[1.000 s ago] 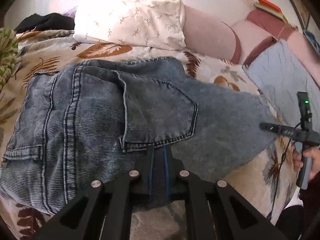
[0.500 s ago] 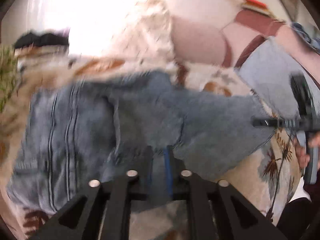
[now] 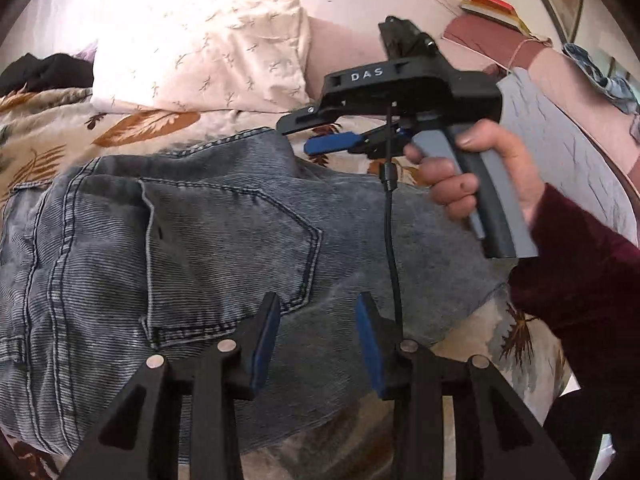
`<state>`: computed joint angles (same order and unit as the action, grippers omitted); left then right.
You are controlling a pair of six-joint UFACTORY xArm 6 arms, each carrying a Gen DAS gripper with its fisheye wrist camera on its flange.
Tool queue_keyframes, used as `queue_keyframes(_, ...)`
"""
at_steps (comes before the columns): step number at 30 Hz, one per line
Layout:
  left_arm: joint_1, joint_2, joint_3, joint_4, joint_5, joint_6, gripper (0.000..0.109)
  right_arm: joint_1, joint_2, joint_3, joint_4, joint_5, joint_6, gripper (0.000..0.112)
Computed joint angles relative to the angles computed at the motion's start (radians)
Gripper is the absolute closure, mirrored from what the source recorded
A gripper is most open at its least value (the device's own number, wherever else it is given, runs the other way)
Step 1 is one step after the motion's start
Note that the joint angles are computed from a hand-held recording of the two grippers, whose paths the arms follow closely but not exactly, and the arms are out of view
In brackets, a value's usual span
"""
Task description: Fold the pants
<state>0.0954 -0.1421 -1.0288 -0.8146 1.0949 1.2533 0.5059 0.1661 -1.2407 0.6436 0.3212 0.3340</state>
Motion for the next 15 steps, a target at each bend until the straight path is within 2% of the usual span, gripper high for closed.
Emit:
queue_keyframes(3,-0.007,0.001,0.005,0.017,-0.018,-0.018,0.054,0.004,0.033,-0.031,0.186,0.003,-0.164,0.067)
queue_keyframes(5,-0.020,-0.008,0.019,0.025,-0.045,-0.021,0.046,0.002,0.044,-0.051,0.208,0.012,-0.200,0.066)
queue_keyframes(10,-0.023,-0.029,0.045,0.024,-0.070,-0.016,0.015,-0.014,0.086,-0.120,-0.006,0.104,-0.065,0.063)
queue_keyframes(14,-0.034,-0.027,0.048,0.043,-0.078,-0.021,0.010,-0.013,0.107,-0.152,-0.008,0.160,-0.093,0.063)
queue_keyframes(15,-0.037,-0.034,0.056,0.048,-0.085,-0.015,0.010,-0.010,0.116,-0.166,-0.049,0.177,-0.074,0.071)
